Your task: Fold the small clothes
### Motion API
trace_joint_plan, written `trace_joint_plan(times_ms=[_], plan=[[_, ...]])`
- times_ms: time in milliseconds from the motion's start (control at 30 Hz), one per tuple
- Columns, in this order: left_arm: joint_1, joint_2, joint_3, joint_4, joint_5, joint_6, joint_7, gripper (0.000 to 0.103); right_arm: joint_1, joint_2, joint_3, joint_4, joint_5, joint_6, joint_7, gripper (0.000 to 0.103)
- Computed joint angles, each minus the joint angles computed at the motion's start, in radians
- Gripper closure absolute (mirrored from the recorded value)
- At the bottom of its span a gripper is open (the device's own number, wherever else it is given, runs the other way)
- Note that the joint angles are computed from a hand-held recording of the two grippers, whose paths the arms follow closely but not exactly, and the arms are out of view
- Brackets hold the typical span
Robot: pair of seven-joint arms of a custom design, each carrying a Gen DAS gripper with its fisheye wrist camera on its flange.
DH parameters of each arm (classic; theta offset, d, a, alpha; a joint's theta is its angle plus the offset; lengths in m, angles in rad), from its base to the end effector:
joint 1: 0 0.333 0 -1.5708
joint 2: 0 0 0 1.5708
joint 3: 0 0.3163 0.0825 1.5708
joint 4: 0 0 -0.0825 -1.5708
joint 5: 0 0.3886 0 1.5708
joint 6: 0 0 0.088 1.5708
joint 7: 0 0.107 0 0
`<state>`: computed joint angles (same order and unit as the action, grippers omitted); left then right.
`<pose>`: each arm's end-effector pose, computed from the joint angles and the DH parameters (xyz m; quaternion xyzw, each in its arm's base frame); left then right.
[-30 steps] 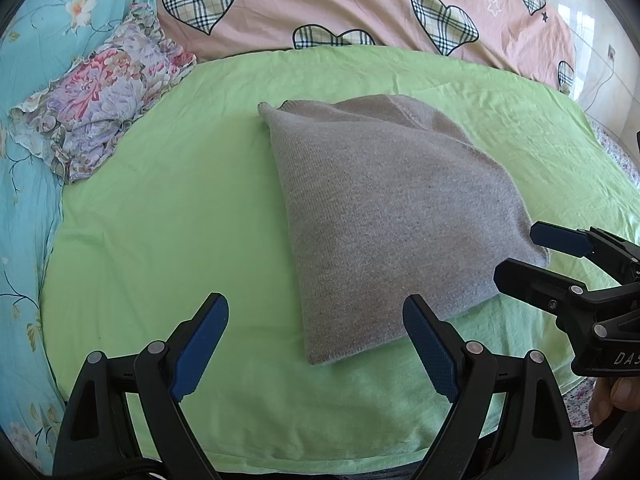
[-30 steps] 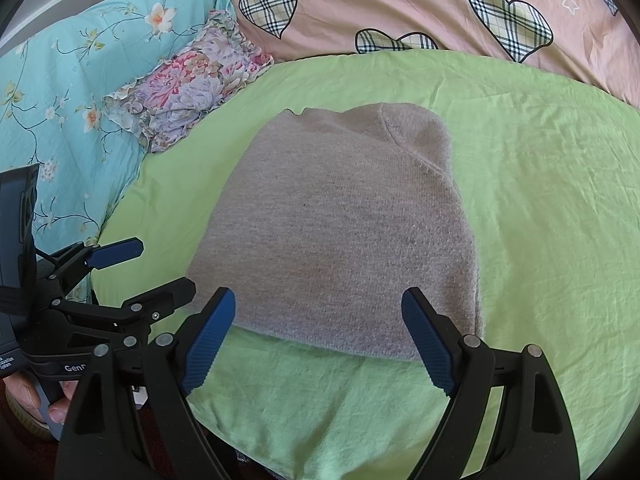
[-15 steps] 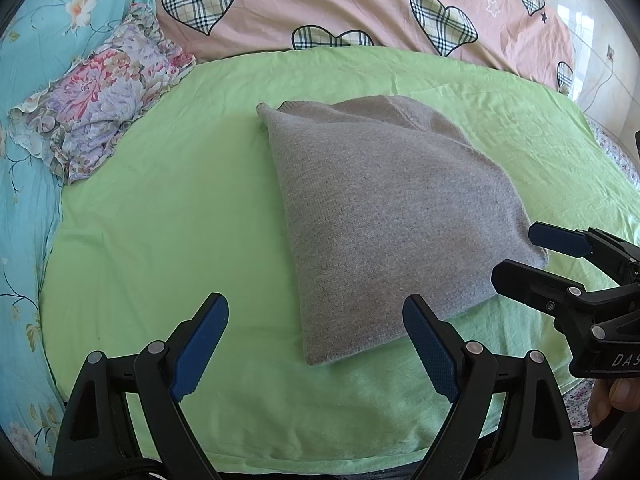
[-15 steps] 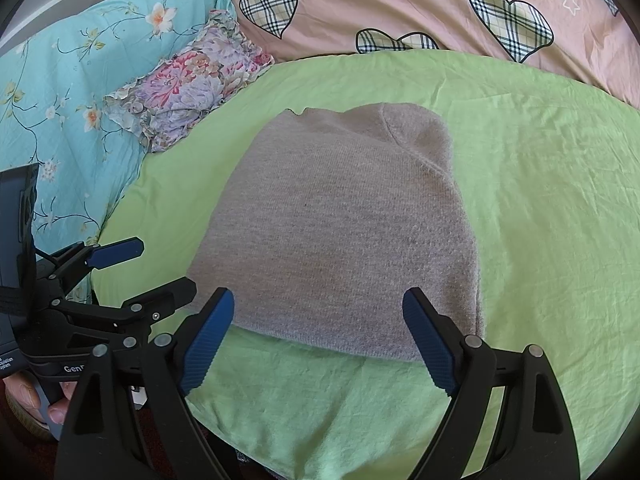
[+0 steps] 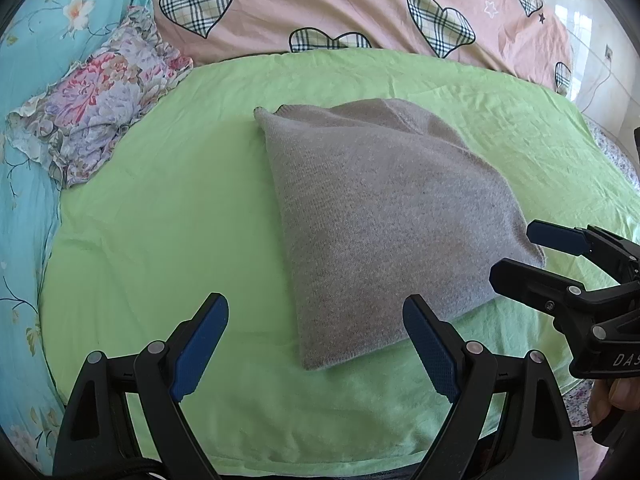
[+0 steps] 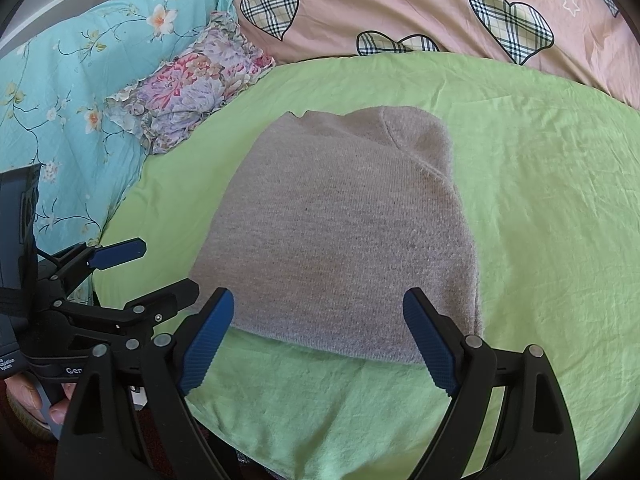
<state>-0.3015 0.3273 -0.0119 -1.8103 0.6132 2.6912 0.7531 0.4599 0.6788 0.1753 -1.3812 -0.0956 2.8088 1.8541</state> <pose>0.6412 -0.2268 0.4172 -0.6759 0.6599 -0.2112 0.2511 0.6480 0.4364 0.4049 -0.7605 0.5331 -0.1067 0.3551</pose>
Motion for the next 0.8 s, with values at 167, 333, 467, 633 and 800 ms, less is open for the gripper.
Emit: trace_joint_plan(times_ms=[167, 333, 467, 633, 800], plan=[[-0.004, 0.004, 0.003, 0.01, 0.008, 0.002, -0.006, 0.013, 0.004, 0.006, -0.007, 0.022, -0.005, 0.0, 0.0, 0.016], [-0.006, 0.008, 0.004, 0.019, 0.009, -0.001, -0.007, 0.013, 0.004, 0.007, -0.007, 0.025, -0.007, 0.004, 0.0, 0.016], [-0.005, 0.011, 0.004, 0.025, 0.008, -0.002, -0.004, 0.013, 0.003, 0.011, -0.005, 0.033, -0.005, 0.0, -0.004, 0.016], [-0.007, 0.02, 0.008, 0.041, 0.01, -0.006, -0.004, 0.013, 0.002, 0.012, -0.006, 0.034, -0.003, -0.002, -0.003, 0.016], [0.002, 0.04, 0.011, 0.072, -0.016, -0.008, 0.017, 0.013, 0.001, 0.022, -0.011, 0.051, -0.001, -0.011, -0.001, 0.016]])
